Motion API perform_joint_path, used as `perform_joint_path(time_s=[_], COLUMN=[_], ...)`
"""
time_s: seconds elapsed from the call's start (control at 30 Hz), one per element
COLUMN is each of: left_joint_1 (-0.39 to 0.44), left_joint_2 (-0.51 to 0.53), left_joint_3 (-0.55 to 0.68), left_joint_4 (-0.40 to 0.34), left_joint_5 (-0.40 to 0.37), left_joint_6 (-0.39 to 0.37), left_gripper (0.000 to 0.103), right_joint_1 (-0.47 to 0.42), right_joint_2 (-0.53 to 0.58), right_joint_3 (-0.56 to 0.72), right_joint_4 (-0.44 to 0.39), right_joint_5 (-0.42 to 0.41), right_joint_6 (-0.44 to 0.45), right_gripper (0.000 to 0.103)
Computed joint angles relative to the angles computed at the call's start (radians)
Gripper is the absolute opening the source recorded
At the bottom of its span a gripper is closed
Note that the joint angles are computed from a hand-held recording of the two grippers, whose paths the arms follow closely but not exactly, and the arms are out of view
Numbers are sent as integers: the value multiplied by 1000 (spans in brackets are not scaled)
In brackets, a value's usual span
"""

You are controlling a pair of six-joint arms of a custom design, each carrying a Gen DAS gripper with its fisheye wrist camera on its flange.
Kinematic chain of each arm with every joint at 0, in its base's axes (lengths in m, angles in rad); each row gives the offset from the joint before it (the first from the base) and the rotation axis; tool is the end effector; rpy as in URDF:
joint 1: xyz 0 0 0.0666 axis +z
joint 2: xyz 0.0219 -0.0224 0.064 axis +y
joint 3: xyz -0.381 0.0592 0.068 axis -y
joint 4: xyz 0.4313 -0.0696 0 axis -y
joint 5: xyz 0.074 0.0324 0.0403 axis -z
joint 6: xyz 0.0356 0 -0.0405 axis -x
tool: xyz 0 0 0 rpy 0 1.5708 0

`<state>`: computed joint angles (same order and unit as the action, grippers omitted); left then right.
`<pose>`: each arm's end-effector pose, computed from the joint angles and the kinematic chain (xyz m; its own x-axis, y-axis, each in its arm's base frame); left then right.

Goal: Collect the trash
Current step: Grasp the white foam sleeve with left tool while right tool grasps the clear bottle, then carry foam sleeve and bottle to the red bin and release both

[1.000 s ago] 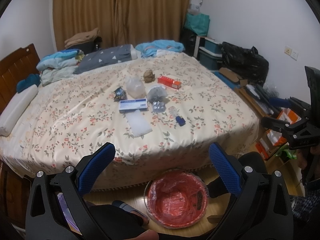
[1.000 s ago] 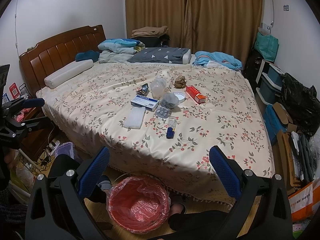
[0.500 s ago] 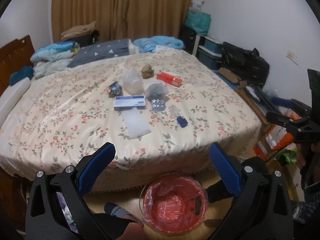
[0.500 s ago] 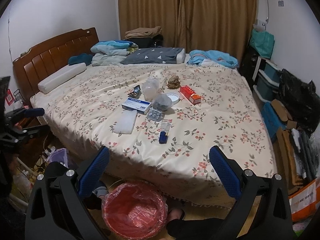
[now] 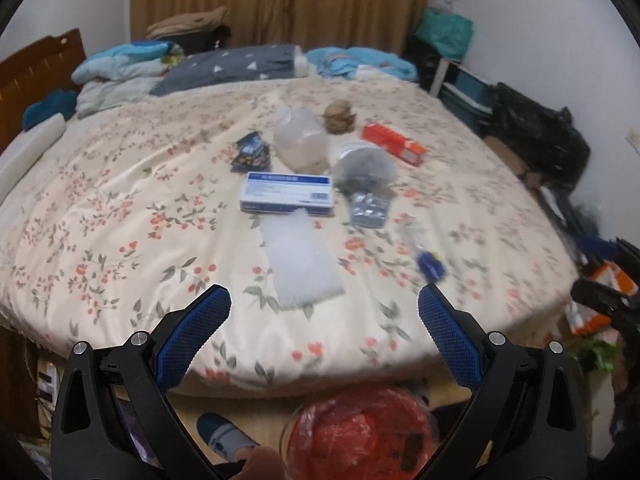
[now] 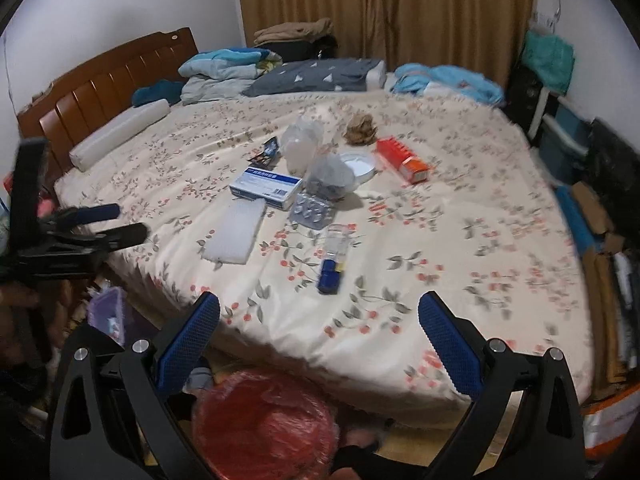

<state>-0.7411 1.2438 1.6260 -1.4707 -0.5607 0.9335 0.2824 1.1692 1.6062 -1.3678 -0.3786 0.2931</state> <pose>0.3166 -0.2646 0.5817 -0.7022 -0.2801 -0.6546 -0.2934 0.9515 -0.0924 0.3711 0.1210 0.6044 -0.6014 -0.4540 -0.6574 -0.6734 0.7309 0.1113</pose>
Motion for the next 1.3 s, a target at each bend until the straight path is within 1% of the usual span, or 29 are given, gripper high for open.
perform_joint_path(time_s=[0.1,0.13,0.23,0.3,0.4,0.43,0.5,0.53,0.63,0.7,0.77,0.83,0.9,0.97,1.0,1.03,1.1,1.13,1.17,1.2,1.3], left_joint_1=[69,85,149,174,219,230,247,257,292,306,311,309,310,317,324,328,324,320,313,306,282], left_joint_2=[24,28,43,59,72,80,99,104,111,118,127,124,108,84,63,53,29,17,0,-10,-29], left_joint_3=[-31,-40,-77,-86,-106,-106,-102,-105,-122,-128,-134,-145,-163,-185,-205,-213,-226,-230,-238,-241,-241], left_joint_4=[43,55,108,120,161,164,167,177,211,226,237,250,269,293,322,333,345,349,358,362,357], left_joint_5=[61,73,140,151,206,213,212,225,288,319,335,324,320,335,366,382,398,396,396,395,394], left_joint_6=[-49,-57,-58,-64,-49,-51,-73,-85,-84,-82,-98,-108,-98,-93,-88,-86,-82,-81,-74,-72,-81], left_gripper=[98,98,98,97,97,97,97,97,97,94,86,83,75,50,47,43,34,26,25,25,23], right_joint_1=[22,32,49,58,69,73,82,89,102,110,124,131,133,134,135,134,135,135,134,132,136], right_joint_2=[53,73,130,159,214,227,251,266,305,327,348,369,393,410,416,421,432,439,445,452,448], right_joint_3=[5,8,28,38,60,66,75,83,107,123,137,152,171,180,184,187,196,202,208,213,207], right_joint_4=[24,36,55,63,75,76,86,89,85,82,79,74,54,45,40,31,15,0,-13,-27,-31], right_joint_5=[25,43,59,75,94,98,117,127,144,152,174,178,180,187,188,181,167,156,143,128,127], right_joint_6=[-19,-25,-51,-62,-81,-83,-89,-87,-90,-99,-94,-92,-97,-103,-103,-100,-95,-92,-90,-89,-76], right_gripper=[98,98,98,98,97,97,96,96,96,95,93,89,79,73,71,69,53,49,36,32,32])
